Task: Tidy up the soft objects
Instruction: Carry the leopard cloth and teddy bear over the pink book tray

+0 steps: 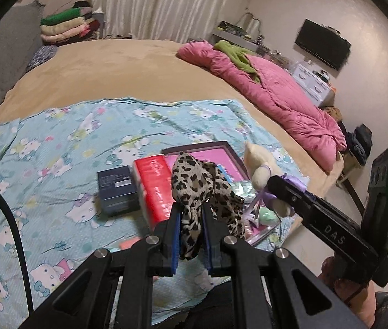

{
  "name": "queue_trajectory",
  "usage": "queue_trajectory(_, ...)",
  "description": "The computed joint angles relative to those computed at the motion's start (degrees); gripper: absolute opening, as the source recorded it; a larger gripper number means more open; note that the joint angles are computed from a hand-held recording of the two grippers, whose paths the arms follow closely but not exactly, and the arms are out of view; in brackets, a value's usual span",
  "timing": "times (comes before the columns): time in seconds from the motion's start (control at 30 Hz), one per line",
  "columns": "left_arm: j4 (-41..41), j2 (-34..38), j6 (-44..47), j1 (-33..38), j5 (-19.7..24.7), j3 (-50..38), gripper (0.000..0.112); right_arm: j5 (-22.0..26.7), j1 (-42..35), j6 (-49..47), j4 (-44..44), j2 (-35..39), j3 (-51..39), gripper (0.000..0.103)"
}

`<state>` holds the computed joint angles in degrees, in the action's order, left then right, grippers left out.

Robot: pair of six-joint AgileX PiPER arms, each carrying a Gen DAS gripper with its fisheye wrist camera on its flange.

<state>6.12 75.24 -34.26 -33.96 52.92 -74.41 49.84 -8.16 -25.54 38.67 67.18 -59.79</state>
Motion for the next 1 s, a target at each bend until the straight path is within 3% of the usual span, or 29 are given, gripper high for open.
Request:
queue_trajectory(0.2,1.91,4.90,-1.37,-3.75,1.28,-4.79,0.014,3.39,-8.68,-6.23,4.94,1.45,-0.60,0.033)
queue_trajectory(0.47,-0.46,12.91,0.45,-4.88,-0.67,-9.53,0.014,4.09,-16.32,-10.80,7.07,4.68,-1.18,0.033)
queue_trajectory(1.0,-6.69,31.11,5.59,-2.42,-2.20,-21.35,0.014,-0.08,-19.13,-14.11,6.42,11.45,0.16,0.033)
